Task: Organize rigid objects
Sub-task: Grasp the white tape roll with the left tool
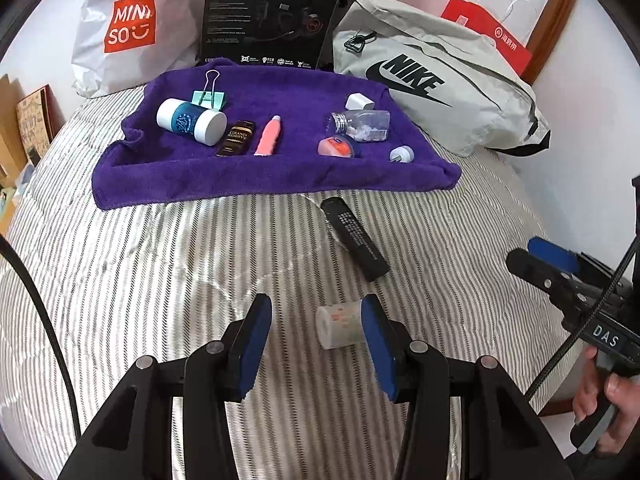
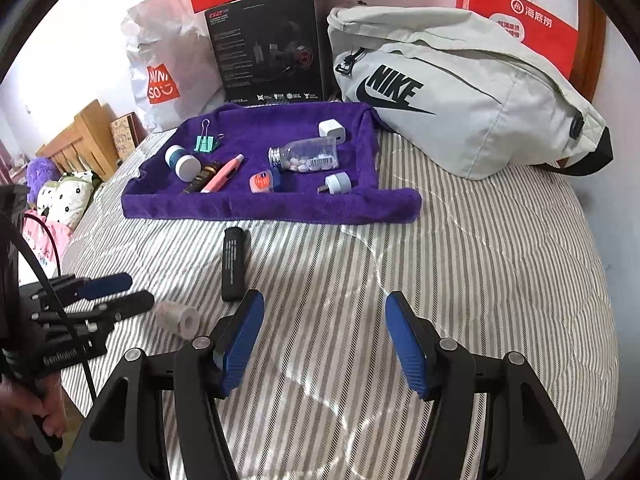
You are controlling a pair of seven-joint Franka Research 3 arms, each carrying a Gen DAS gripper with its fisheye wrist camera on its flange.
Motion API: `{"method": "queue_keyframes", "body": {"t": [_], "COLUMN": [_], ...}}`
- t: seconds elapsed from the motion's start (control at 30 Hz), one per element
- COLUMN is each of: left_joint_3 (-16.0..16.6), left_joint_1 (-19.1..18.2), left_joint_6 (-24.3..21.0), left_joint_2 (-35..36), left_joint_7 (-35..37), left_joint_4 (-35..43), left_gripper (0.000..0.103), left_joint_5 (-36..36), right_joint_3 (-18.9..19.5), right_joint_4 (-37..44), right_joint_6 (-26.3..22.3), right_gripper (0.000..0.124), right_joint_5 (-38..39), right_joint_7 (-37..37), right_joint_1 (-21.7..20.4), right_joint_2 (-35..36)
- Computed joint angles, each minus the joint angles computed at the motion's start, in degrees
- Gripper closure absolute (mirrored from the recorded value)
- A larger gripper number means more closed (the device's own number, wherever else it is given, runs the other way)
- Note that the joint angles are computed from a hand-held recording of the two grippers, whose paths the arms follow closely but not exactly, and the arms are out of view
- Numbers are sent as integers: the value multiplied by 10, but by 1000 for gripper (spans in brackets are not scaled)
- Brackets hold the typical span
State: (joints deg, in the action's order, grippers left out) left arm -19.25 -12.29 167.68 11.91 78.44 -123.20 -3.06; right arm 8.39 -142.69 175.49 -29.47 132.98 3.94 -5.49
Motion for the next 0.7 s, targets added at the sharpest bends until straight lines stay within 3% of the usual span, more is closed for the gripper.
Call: {"method": "queue_keyframes", "body": {"t": [0.07, 0.17, 0.27, 0.33, 0.4, 0.53, 0.7], "left_joint_3": [10, 1, 40, 34, 56, 27, 49], "left_joint_1": [-14, -16, -58, -56, -75, -38, -38], "left_joint_6": [-1, -21, -38, -44, -30, 2, 12], "left_joint_2": [5, 20, 39, 51, 53, 48, 20], "left_joint_7": [-23, -21, -99, -108, -155, -137, -157], "left_joint_4": [3, 19, 38, 46, 42, 27, 5], "left_gripper": [58, 58, 58, 58, 70, 73, 73], "left_joint_5": [22, 22, 92, 100, 138, 124, 157], "right_joint_3": [-11, -5, -5, 4, 4, 12, 16], "right_joint_4": [-15, -33, -37, -39, -43, -47, -38], "right_joint_6": [6, 17, 13, 16, 19, 11, 8], "right_gripper": [61, 61, 61, 61, 61, 61, 61], "right_joint_5": [34, 55, 95, 103, 123, 141, 146], "right_joint_7": [-28, -46, -86, -92, -107, -126, -133], "right_joint_1": [9, -2, -1, -11, -10, -13, -7], "right_joint_2": [-9, -23, -26, -27, -26, -25, -14]}}
